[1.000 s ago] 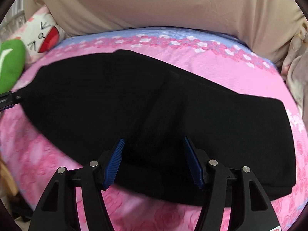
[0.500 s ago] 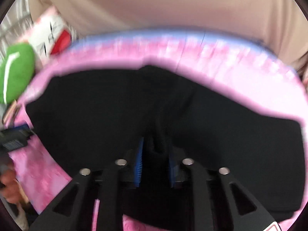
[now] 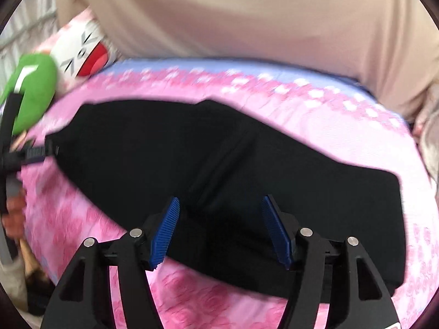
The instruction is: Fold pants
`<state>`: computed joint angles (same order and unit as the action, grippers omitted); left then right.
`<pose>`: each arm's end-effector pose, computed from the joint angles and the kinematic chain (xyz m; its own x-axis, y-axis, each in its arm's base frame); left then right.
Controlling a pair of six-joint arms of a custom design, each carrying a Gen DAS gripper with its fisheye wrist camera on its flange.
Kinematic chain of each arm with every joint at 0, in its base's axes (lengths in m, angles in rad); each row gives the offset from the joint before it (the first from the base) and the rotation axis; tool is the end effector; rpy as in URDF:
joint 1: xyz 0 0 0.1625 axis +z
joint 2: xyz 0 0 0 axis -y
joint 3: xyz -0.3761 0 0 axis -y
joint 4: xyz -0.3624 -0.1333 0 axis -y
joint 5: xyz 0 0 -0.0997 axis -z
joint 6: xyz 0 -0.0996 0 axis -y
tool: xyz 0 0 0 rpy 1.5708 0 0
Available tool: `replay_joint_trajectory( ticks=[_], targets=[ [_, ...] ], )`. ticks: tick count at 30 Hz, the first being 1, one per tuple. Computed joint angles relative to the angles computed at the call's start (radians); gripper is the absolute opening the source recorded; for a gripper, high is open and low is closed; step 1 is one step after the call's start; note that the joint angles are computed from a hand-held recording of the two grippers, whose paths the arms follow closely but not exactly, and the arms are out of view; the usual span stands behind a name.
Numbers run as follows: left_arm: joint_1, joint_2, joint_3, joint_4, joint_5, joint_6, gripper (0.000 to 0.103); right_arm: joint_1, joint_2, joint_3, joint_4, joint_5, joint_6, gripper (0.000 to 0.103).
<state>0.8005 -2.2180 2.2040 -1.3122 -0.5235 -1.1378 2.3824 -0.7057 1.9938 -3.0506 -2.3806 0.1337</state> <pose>0.0042 -0.3110 0.3952 -0.7025 -0.4229 -0.5724 0.0904 0.7448 -0.6611 0.4036 -0.2986 0.0100 -0.6646 -0.3116 0.6791 -0.6291 0.7237 -0.2836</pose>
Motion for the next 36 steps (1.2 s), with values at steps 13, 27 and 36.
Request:
replay_joint_trajectory(
  ticks=[13,27,36],
  targets=[
    [0.026,0.008,0.007,-0.084,-0.009,0.077,0.097,-0.008,0.100,-0.127,-0.016,0.001,-0.070,0.015],
    [0.263,0.041,0.036,-0.689,-0.181,0.458,0.095,0.017,0.003,-0.018,-0.114,-0.002,0.056,0.065],
    [0.062,0.081,0.000,-0.485,-0.010,0.295,0.017,0.002,-0.134,0.133,-0.141,-0.070,0.171,0.069]
  ],
)
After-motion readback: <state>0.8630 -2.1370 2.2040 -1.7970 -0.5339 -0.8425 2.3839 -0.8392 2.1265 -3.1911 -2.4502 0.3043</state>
